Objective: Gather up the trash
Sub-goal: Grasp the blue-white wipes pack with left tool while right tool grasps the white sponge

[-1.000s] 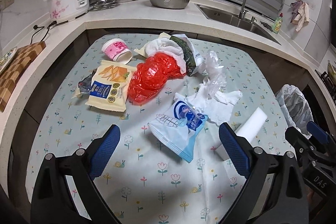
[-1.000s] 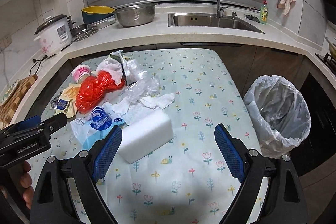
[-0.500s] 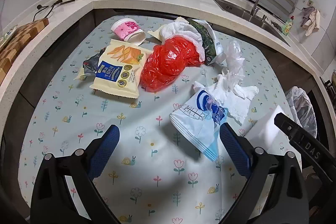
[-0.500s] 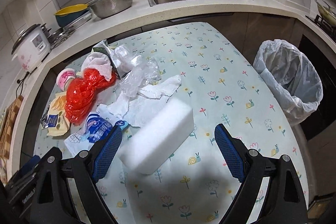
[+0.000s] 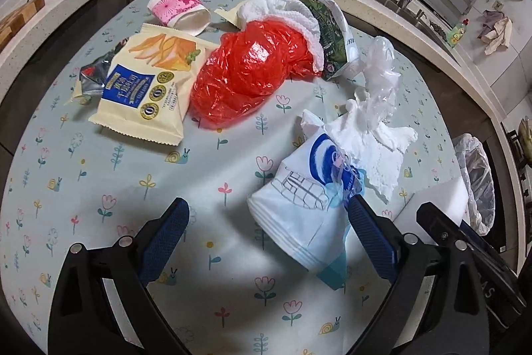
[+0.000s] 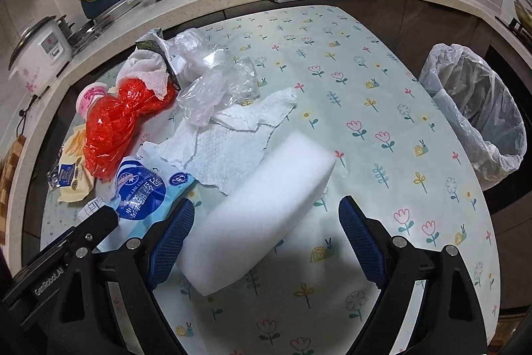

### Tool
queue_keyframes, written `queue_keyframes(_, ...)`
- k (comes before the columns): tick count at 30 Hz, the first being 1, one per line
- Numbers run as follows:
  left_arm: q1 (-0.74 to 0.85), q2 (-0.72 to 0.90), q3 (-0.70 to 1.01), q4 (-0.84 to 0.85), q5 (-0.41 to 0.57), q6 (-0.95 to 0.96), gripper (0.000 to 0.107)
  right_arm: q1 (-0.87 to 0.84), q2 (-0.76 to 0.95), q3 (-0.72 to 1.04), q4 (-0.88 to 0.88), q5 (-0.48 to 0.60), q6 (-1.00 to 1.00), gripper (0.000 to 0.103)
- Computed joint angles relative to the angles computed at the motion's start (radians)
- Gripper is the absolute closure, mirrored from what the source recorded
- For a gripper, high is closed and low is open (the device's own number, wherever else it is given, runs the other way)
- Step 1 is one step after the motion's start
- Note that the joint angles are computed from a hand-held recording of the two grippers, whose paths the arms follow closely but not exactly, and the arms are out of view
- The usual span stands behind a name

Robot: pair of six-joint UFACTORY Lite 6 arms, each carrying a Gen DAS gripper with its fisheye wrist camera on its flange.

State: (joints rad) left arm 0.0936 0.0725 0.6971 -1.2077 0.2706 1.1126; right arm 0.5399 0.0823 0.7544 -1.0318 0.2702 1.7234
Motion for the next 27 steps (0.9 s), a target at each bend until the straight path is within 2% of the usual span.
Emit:
queue_keyframes(4,-0.021,0.036,0.008,-0.053,0.007,0.048,0.017,-0.018,-0.054,-0.05,0.02,-0.068,-0.054,0.037)
queue_keyframes(5,-0.026,0.037,0.009,-0.06,0.01,0.057,0.019,-0.014,-0.067,-0.056,0.041,-0.068,-0.081,0.038)
queue_keyframes(9,-0.054,0.028,0.005,-0.057,0.032,0.073,0.039,-0.019,-0.121,-0.098,0.122,-0.095,-0.176,0.048)
queue_keyframes(11,-0.072,0.007,-0.007,-0.054,0.038,0.078,0.05,-0.035,-0.15,-0.123,0.22,-0.124,-0.281,0.054)
queue_keyframes(12,-0.081,-0.002,-0.01,-0.046,0.039,0.074,0.059,-0.039,-0.162,-0.132,0.267,-0.128,-0.328,0.056)
queue_keyframes(14,-0.106,-0.03,-0.024,-0.017,0.039,0.047,0.067,-0.046,-0.193,-0.154,0.339,-0.133,-0.405,0.059)
queue_keyframes(15,-0.116,-0.044,-0.031,0.0,0.04,0.031,0.076,-0.046,-0.214,-0.166,0.351,-0.129,-0.418,0.06)
queue_keyframes(16,-0.124,-0.058,-0.039,0.018,0.037,0.014,0.079,-0.049,-0.237,-0.18,0.371,-0.126,-0.443,0.061)
queue_keyframes(21,-0.146,-0.153,-0.092,0.083,0.043,-0.067,0.083,-0.058,-0.375,-0.246,0.434,-0.089,-0.52,0.061)
queue_keyframes(27,-0.19,-0.299,-0.136,0.252,0.046,-0.269,0.083,-0.11,-0.55,-0.316,0.55,-0.037,-0.655,0.062)
